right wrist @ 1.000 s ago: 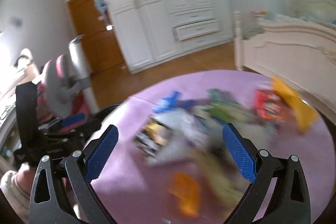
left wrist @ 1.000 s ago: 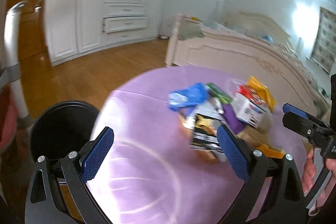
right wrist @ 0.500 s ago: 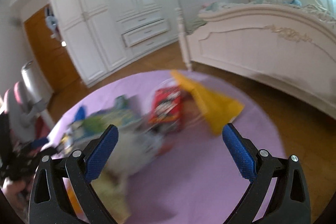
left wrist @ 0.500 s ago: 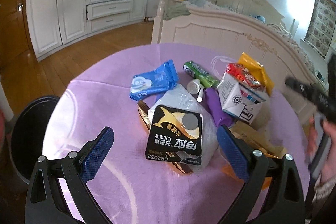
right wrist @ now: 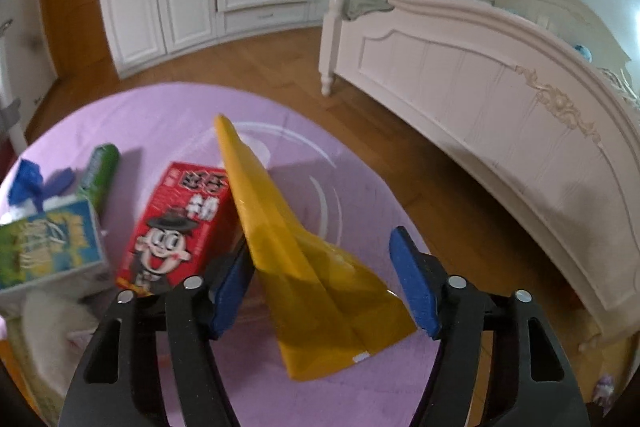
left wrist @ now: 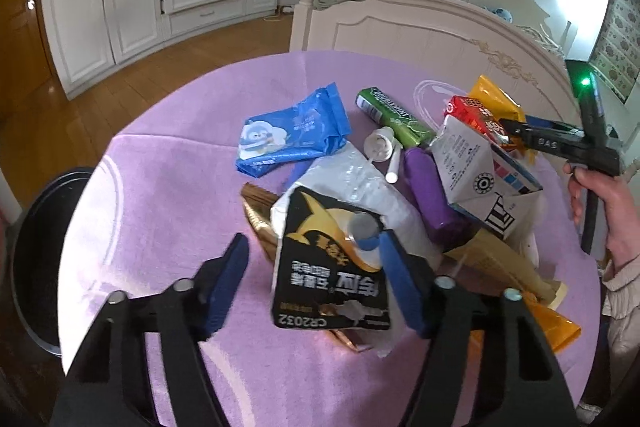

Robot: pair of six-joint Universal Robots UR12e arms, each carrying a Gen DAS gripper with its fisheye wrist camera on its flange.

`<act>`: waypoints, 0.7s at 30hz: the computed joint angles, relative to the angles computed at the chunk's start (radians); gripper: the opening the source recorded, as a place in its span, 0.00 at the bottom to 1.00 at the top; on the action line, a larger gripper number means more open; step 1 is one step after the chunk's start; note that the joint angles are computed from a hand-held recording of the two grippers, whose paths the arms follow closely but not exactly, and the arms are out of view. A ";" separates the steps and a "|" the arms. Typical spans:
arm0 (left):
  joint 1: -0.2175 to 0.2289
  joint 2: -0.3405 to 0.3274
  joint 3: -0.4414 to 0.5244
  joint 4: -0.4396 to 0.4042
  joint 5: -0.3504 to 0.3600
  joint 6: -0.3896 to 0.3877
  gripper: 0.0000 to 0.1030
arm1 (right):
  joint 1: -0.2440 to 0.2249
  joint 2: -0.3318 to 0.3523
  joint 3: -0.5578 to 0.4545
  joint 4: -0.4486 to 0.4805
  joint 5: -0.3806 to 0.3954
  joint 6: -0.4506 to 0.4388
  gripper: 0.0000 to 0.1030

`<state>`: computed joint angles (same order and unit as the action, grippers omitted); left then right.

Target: Collect trash

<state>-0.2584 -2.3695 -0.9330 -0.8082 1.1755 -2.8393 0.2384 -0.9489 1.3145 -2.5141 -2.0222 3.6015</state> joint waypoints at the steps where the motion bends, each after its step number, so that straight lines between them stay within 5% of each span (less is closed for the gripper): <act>1: 0.000 0.000 0.000 -0.001 -0.003 0.003 0.54 | -0.001 -0.003 0.008 -0.010 0.007 0.000 0.43; 11: 0.018 0.025 -0.042 0.025 -0.076 -0.013 0.20 | 0.023 -0.070 0.125 -0.254 0.112 0.108 0.34; 21: 0.043 0.073 -0.109 0.105 -0.154 -0.035 0.05 | 0.096 -0.083 0.102 -0.414 0.188 0.102 0.34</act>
